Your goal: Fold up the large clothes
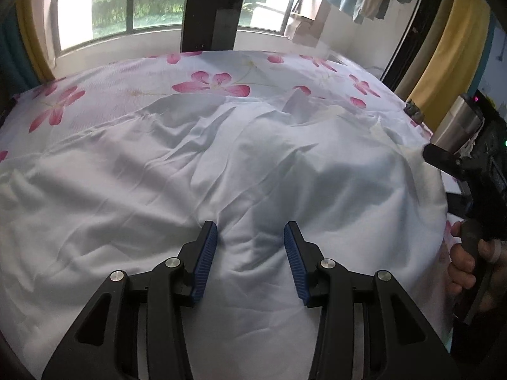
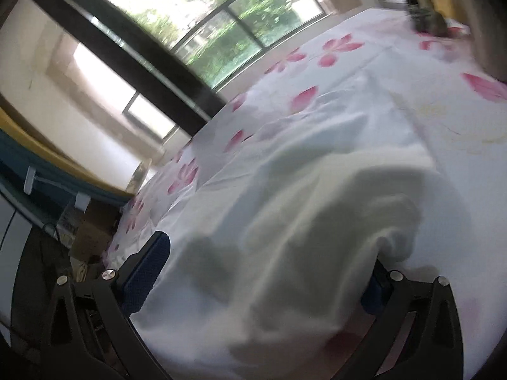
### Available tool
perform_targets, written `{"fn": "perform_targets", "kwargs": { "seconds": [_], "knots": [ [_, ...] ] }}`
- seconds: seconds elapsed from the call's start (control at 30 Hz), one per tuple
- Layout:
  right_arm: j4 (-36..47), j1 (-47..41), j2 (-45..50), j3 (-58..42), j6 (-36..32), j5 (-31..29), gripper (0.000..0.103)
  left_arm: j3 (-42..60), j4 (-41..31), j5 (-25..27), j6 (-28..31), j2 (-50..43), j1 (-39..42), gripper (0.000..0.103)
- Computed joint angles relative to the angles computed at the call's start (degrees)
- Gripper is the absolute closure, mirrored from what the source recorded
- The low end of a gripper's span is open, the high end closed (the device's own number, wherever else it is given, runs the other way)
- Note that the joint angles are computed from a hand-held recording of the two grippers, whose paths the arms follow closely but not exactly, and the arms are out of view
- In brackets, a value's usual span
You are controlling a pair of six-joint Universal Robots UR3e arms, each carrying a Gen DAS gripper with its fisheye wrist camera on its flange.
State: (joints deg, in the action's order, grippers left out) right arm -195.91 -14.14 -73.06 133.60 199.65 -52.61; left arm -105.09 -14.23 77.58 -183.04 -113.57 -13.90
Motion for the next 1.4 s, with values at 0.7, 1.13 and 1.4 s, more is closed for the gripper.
{"fn": "perform_targets", "kwargs": {
  "seconds": [0.7, 1.13, 1.4],
  "knots": [
    [20.0, 20.3, -4.6, -21.9, -11.8, -17.9, 0.086, -5.6, 5.1, -3.9, 4.6, 4.1, 3.0, 0.057],
    [37.9, 40.5, 7.9, -51.5, -16.4, -40.8, 0.086, -27.8, 10.6, -16.1, 11.6, 24.9, 25.7, 0.057],
    [50.4, 48.2, 22.4, -73.5, -16.3, -41.1, 0.082, -36.0, 4.3, -23.1, 18.9, 34.6, 43.4, 0.057]
  ]
}}
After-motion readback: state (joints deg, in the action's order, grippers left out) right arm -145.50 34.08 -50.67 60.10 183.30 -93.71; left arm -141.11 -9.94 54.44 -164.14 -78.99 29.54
